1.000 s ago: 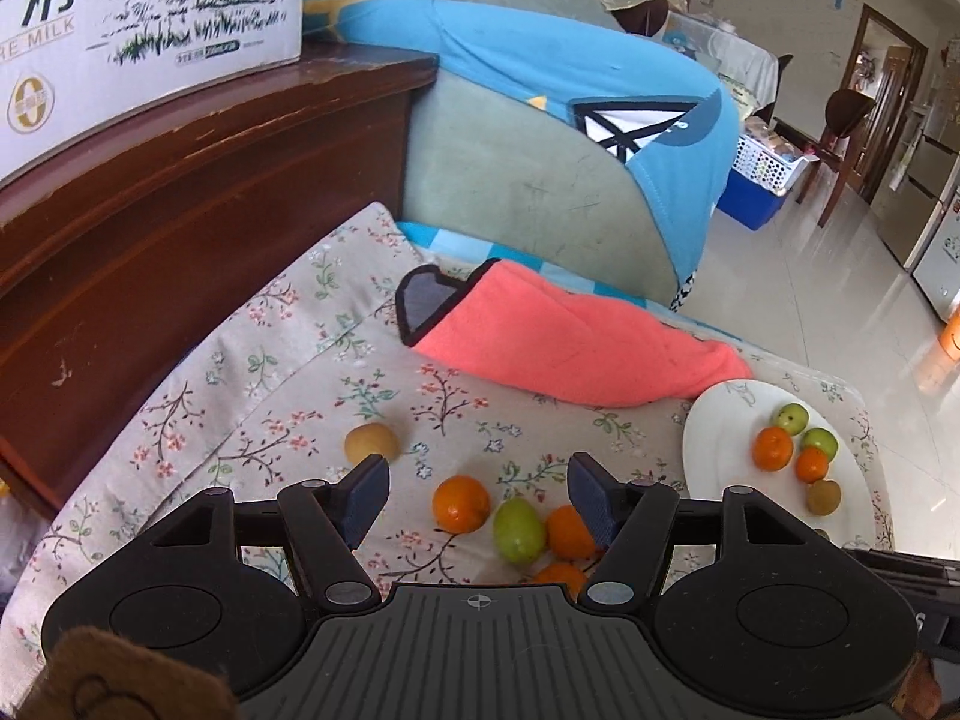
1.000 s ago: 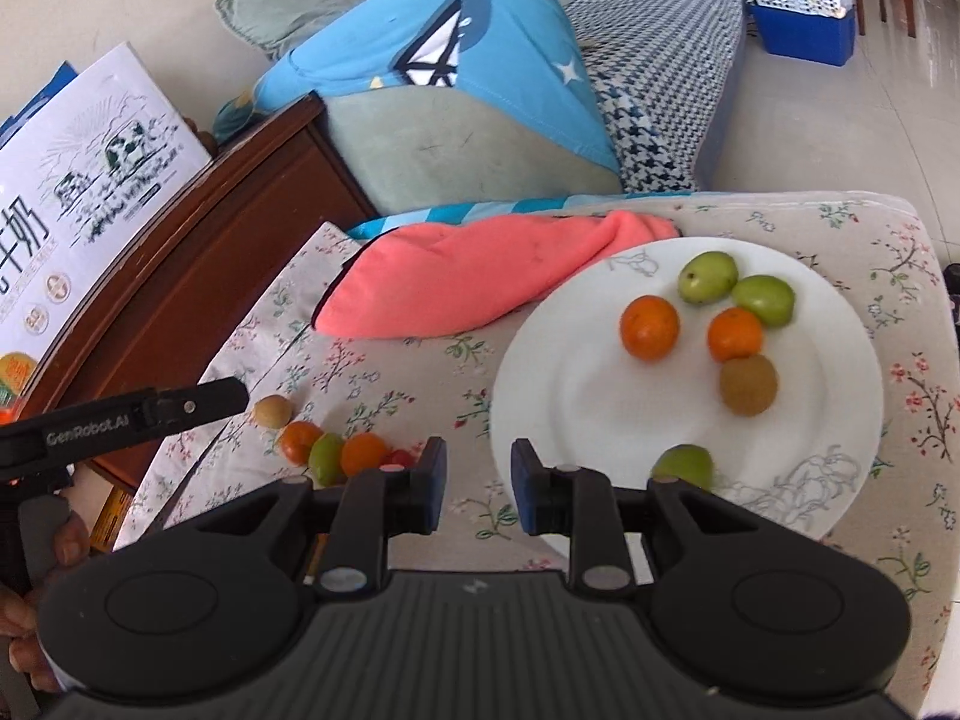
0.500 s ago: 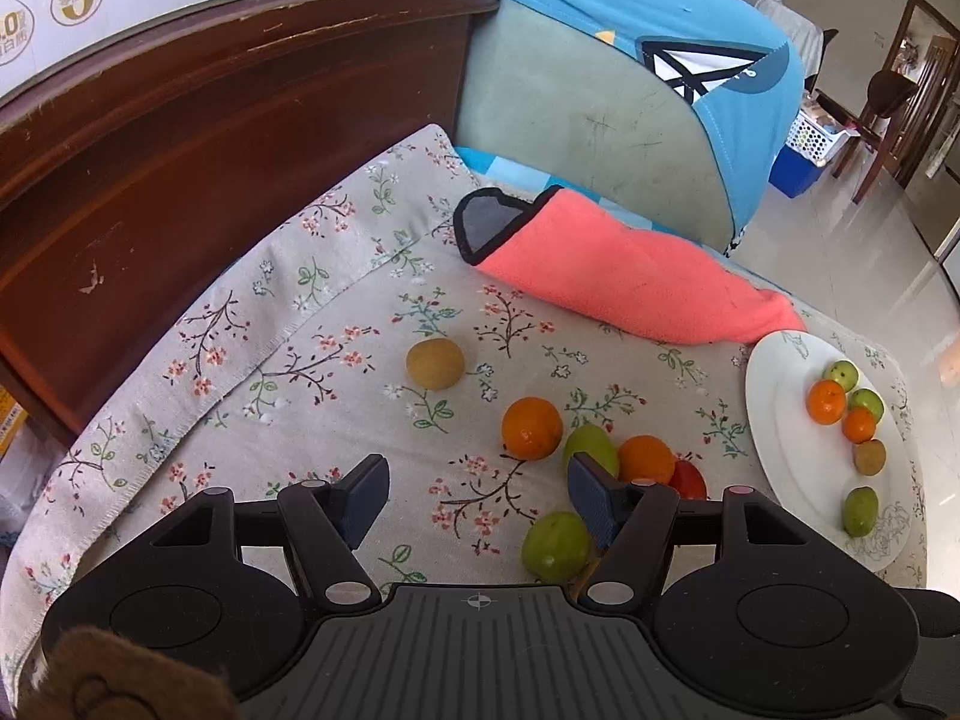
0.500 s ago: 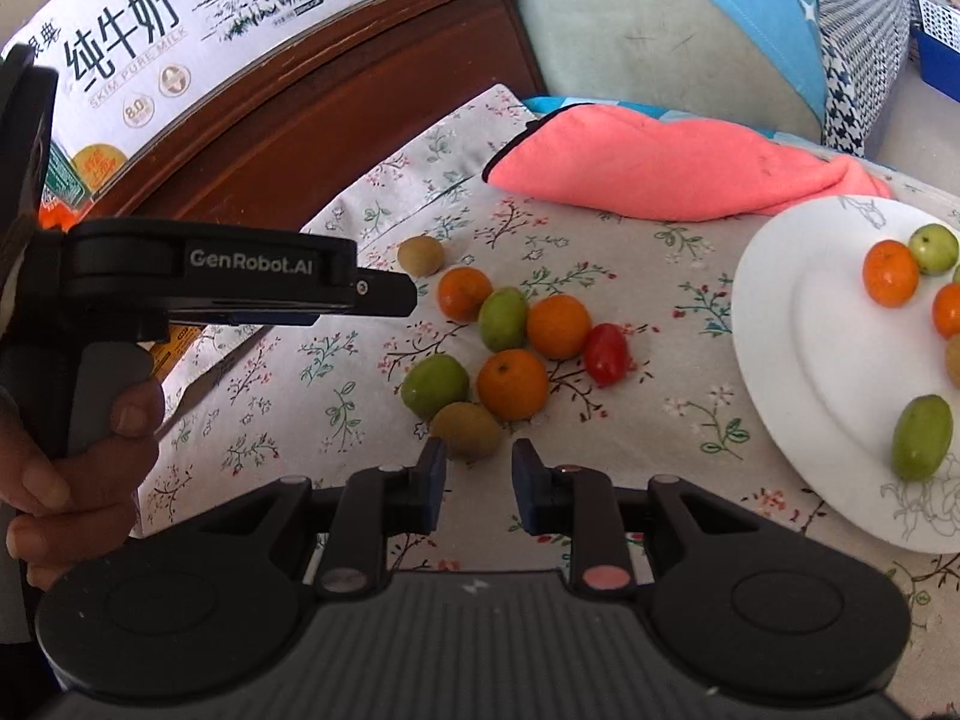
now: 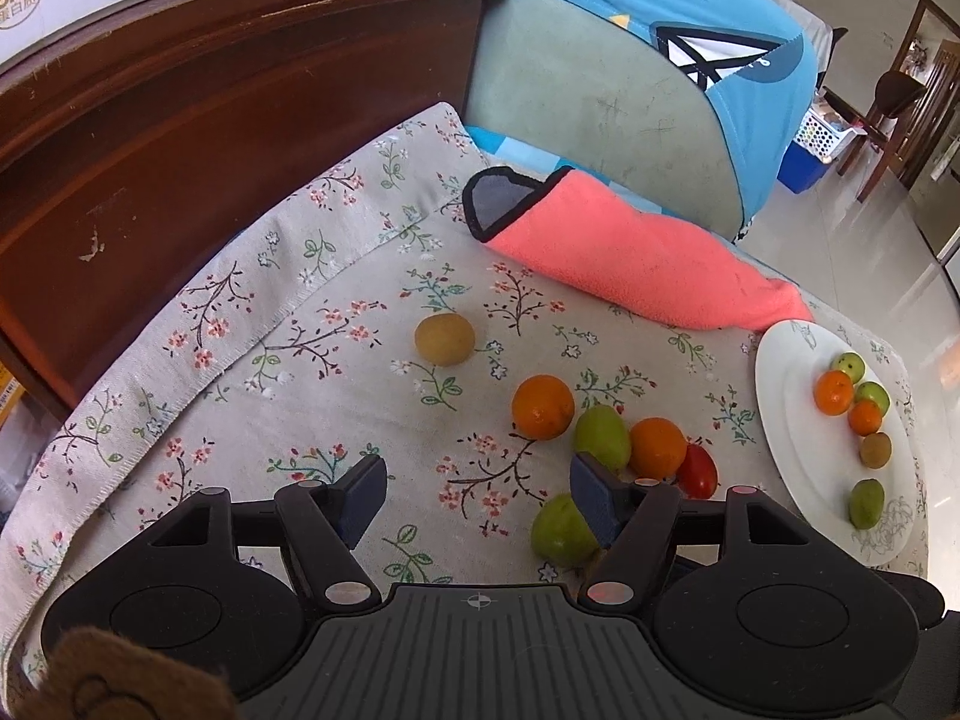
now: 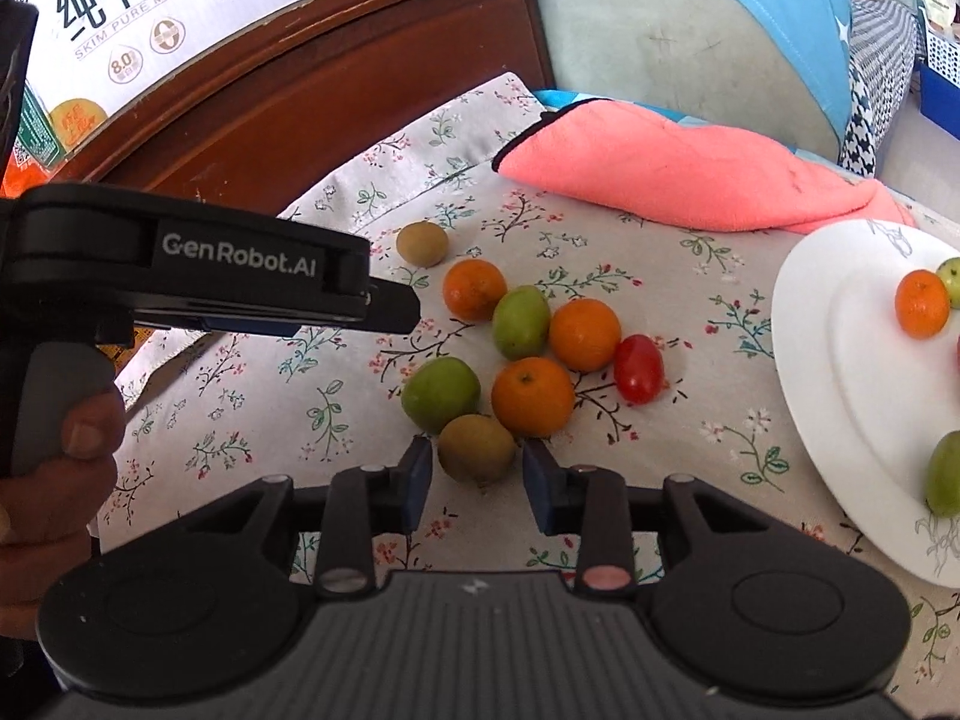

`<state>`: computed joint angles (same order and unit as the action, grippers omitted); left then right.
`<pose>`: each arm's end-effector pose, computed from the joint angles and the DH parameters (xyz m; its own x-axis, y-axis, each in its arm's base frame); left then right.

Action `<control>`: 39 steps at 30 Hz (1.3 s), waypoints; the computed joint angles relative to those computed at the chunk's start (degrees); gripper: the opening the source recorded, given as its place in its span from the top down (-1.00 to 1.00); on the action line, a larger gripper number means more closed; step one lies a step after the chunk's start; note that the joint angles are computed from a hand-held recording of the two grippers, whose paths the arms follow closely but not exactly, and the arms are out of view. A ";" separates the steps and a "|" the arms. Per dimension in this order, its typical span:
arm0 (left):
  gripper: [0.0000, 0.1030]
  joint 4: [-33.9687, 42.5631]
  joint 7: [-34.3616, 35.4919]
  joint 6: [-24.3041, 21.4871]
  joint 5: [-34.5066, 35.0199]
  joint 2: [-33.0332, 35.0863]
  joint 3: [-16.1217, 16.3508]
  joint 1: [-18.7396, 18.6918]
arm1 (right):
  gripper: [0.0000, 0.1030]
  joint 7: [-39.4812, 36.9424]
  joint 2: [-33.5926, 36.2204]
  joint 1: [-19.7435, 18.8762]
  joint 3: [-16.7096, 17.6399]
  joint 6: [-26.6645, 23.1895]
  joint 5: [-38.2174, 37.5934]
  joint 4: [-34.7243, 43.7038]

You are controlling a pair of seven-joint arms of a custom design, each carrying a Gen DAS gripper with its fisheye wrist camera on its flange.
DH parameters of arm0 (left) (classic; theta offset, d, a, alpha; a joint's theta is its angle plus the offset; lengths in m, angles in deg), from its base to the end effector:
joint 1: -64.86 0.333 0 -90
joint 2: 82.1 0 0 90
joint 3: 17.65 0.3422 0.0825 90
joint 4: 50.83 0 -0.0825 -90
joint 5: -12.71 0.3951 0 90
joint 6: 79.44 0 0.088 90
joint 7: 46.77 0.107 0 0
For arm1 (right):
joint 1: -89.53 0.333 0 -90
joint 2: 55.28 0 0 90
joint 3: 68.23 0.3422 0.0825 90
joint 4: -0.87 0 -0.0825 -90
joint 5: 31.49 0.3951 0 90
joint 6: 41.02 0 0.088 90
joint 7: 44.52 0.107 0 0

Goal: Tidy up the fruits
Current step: 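Grasp a brown kiwi-like fruit with the right gripper while the left grasps a green lime, then carry the brown fruit onto the plate with the right gripper while the left places the lime there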

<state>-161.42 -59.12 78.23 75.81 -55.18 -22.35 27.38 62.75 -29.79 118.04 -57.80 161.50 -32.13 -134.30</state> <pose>0.4670 -0.4669 0.2822 0.0495 -0.9861 0.1585 -0.8143 -0.1317 -0.5653 0.4428 0.3558 0.2440 0.4124 -0.8701 -0.2700 -0.7668 -0.1715 -0.6186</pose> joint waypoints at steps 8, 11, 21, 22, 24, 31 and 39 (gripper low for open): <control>-0.31 0.60 0.10 1.31 2.98 0.92 0.29 -0.99 | 0.45 0.26 -3.08 -1.30 0.17 0.24 -1.05 -3.38; -0.29 1.09 1.38 1.71 3.34 1.66 0.02 -1.17 | 0.45 0.36 -4.58 -0.92 -0.80 1.12 0.23 -5.20; -0.22 3.15 3.46 2.96 4.08 4.38 1.49 -3.26 | 0.45 -0.98 -6.96 0.95 -3.29 1.65 6.89 -7.84; -0.16 3.32 3.20 3.24 4.69 4.55 1.75 -3.49 | 0.45 -0.97 -6.98 0.88 -3.22 1.72 6.96 -7.85; -0.02 3.60 3.15 3.91 5.52 4.90 1.94 -3.60 | 0.45 -1.07 -7.00 0.94 -3.26 1.76 7.31 -7.81; 0.41 4.10 3.85 2.49 7.08 5.36 2.22 -4.52 | 0.45 0.14 -7.32 0.34 -2.90 1.60 7.93 -8.10; 0.48 4.40 0.90 1.49 9.31 5.13 1.72 -4.33 | 0.45 4.05 -7.43 -2.62 -1.32 2.32 4.68 -8.48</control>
<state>-157.02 -58.23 79.72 85.12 -50.05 -20.63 23.05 66.80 -37.22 115.42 -59.12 163.81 -27.46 -142.78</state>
